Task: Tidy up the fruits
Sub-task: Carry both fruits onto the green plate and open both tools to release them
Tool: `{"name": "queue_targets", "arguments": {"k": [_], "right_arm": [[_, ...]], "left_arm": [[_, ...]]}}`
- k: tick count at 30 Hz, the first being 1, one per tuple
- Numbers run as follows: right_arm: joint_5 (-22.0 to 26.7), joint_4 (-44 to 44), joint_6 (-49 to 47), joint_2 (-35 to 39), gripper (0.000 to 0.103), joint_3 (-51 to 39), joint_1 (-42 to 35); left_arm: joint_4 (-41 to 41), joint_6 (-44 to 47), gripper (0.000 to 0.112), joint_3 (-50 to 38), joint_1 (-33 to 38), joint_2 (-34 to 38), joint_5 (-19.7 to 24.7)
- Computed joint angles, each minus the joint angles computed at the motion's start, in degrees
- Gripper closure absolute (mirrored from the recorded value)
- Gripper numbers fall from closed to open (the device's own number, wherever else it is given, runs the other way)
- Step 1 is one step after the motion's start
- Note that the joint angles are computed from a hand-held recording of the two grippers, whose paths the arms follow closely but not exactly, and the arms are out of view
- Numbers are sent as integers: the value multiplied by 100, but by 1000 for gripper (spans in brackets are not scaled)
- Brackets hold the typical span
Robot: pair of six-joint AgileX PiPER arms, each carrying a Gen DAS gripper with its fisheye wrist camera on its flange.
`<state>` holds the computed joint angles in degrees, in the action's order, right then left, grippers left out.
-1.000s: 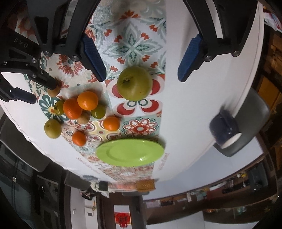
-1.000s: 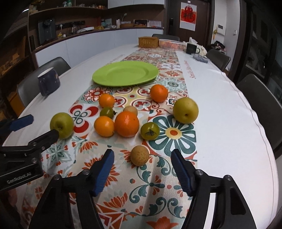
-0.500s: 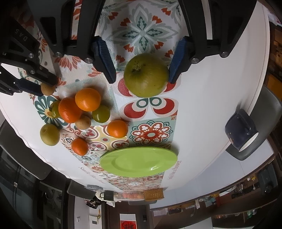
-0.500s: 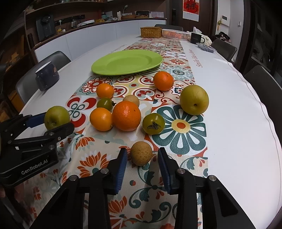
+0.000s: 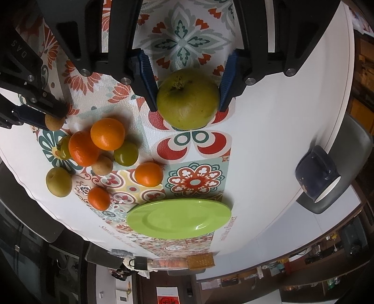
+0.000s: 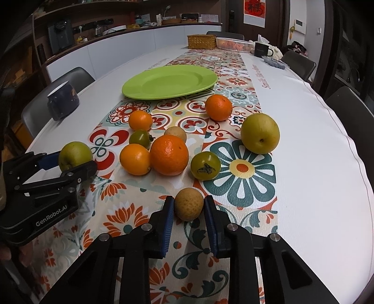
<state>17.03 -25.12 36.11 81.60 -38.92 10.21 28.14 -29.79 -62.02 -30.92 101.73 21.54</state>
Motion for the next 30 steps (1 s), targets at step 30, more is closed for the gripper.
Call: {"name": "queue_targets", "arguments": {"k": [30], "right_arm": [[858,3731,-4771,1236,76,-3216,-842]], "left_arm": [[-2685,3189,62,-2820,603,846,868]]}}
